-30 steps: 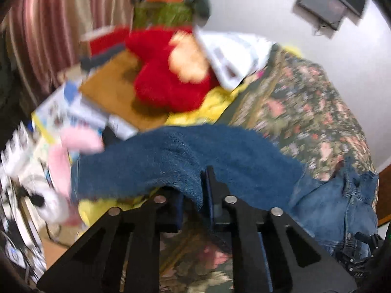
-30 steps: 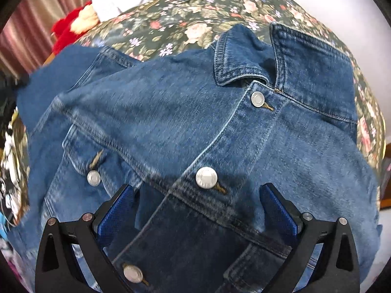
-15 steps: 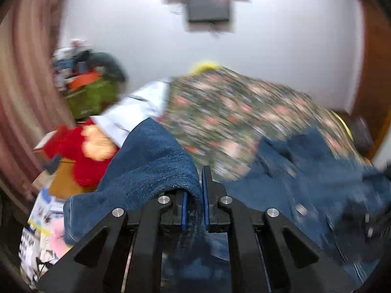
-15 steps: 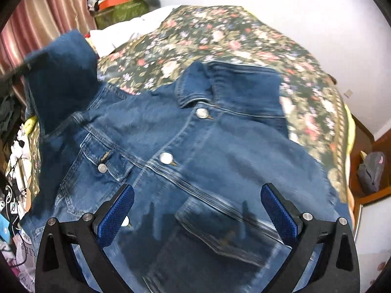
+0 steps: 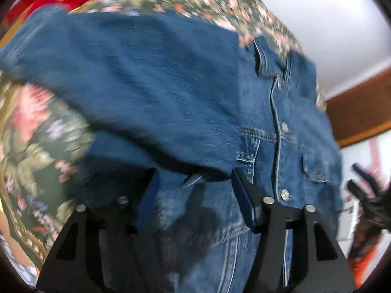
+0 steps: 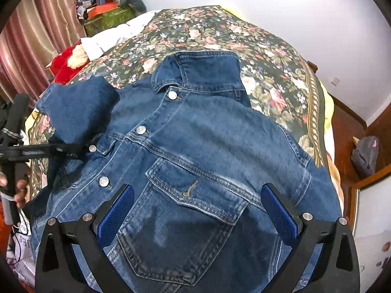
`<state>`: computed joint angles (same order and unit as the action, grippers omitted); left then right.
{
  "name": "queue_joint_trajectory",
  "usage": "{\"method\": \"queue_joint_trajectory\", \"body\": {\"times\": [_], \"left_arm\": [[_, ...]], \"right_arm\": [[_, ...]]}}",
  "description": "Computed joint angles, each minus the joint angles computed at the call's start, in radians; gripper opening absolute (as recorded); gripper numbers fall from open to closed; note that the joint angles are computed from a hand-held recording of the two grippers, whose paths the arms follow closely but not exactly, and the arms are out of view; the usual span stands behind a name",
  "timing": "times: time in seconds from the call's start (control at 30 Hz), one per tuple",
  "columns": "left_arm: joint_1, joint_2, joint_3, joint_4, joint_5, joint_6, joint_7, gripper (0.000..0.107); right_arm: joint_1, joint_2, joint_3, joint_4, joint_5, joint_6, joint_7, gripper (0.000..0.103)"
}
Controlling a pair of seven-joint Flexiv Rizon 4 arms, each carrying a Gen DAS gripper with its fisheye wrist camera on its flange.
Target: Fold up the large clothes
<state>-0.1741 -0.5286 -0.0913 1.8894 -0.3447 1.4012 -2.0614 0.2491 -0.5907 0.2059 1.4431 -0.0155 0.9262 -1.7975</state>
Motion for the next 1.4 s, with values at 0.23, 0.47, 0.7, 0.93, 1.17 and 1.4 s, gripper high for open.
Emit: {"method": "queue_joint_trajectory", "body": {"times": [0.23,0.47,0.7,0.93,1.17,1.4], "left_arm": [[-0.149,0.105,0.29,0.1,0.143,0.049,-0.262,0.07],[-0.068,0.084,0.341,0.097,0.197,0.05,-0.38,0.069],[-0.24,0.0,0.591,-0.159,0.521,-0.289,-0.541,0.022],[-0.326,0.016,0.61,-0.37,0.8,-0.385,-0.57,0.013],[-0.293,-0.026,0.413,-0.636,0.882,-0.364,-0.372,0.013],[-0.234,-0.219,0.168,-0.895,0.709,-0.409,-0.048,0.013]], "right_arm": [[-0.004,-0.019,0.022,-0.037,0.049,-0.049,0.009,0.103],[0.017,-0.006,0.016,-0.019,0.039,-0.026,0.002,0.103],[0.012,0.012,-0.003,0.012,0.016,0.022,0.021,0.103],[-0.025,0.018,-0.013,0.022,0.017,0.047,0.041,0.103],[-0.1,0.027,0.03,-0.003,0.119,0.038,0.013,0.103],[-0.159,0.077,0.023,0.039,0.185,0.07,-0.024,0.103]]}}
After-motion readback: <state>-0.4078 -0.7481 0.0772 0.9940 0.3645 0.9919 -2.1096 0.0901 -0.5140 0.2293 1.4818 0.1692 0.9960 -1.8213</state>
